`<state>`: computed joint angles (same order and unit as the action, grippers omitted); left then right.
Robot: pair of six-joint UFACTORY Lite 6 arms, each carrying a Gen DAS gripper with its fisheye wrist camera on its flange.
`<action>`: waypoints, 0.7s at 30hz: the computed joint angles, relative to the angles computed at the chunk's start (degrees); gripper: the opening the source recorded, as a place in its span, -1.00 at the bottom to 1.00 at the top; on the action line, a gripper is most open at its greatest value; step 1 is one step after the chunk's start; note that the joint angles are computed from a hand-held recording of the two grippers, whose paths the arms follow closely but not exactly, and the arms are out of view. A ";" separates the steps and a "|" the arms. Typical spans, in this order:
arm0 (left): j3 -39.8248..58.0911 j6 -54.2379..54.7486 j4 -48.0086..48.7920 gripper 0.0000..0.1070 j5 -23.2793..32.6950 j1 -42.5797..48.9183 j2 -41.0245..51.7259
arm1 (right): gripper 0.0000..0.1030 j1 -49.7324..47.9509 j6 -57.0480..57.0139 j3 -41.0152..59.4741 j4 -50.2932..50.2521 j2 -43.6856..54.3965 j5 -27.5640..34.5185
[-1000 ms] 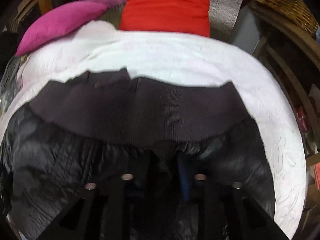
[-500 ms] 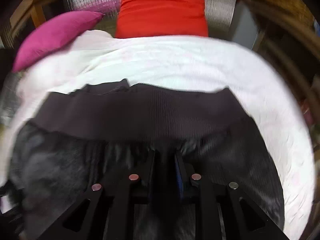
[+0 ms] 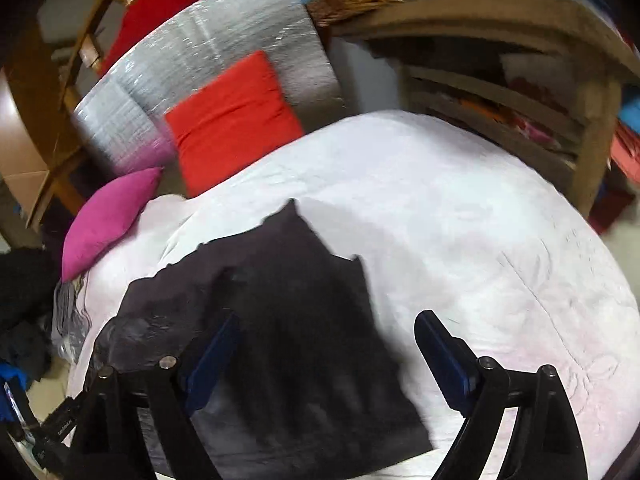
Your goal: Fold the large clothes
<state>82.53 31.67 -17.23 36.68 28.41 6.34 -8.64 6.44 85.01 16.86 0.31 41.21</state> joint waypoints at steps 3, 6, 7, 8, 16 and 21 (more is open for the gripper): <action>0.59 -1.82 2.70 0.44 -0.91 1.16 0.45 | 0.77 -7.02 -9.62 -3.10 12.19 0.20 3.00; 4.05 -3.58 2.58 0.44 1.18 4.38 3.20 | 0.77 -9.08 -17.47 -5.44 19.35 1.56 4.37; 5.85 -3.65 1.76 0.44 2.47 5.41 4.64 | 0.76 -8.58 -18.10 -5.08 18.94 2.16 4.22; 8.26 -3.82 0.82 0.44 4.27 6.53 6.57 | 0.76 -7.87 -18.45 -5.10 18.13 2.44 3.60; 23.17 -2.34 -5.70 0.37 16.73 11.57 19.96 | -0.40 -2.46 -19.50 -4.14 14.74 6.63 3.49; 25.46 1.19 -11.49 -0.41 22.95 12.91 22.39 | -0.68 2.93 -8.45 -5.92 1.09 0.58 -2.52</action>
<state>107.99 32.86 -28.73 59.63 41.31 28.72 -5.71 -2.00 79.09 17.94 0.89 38.69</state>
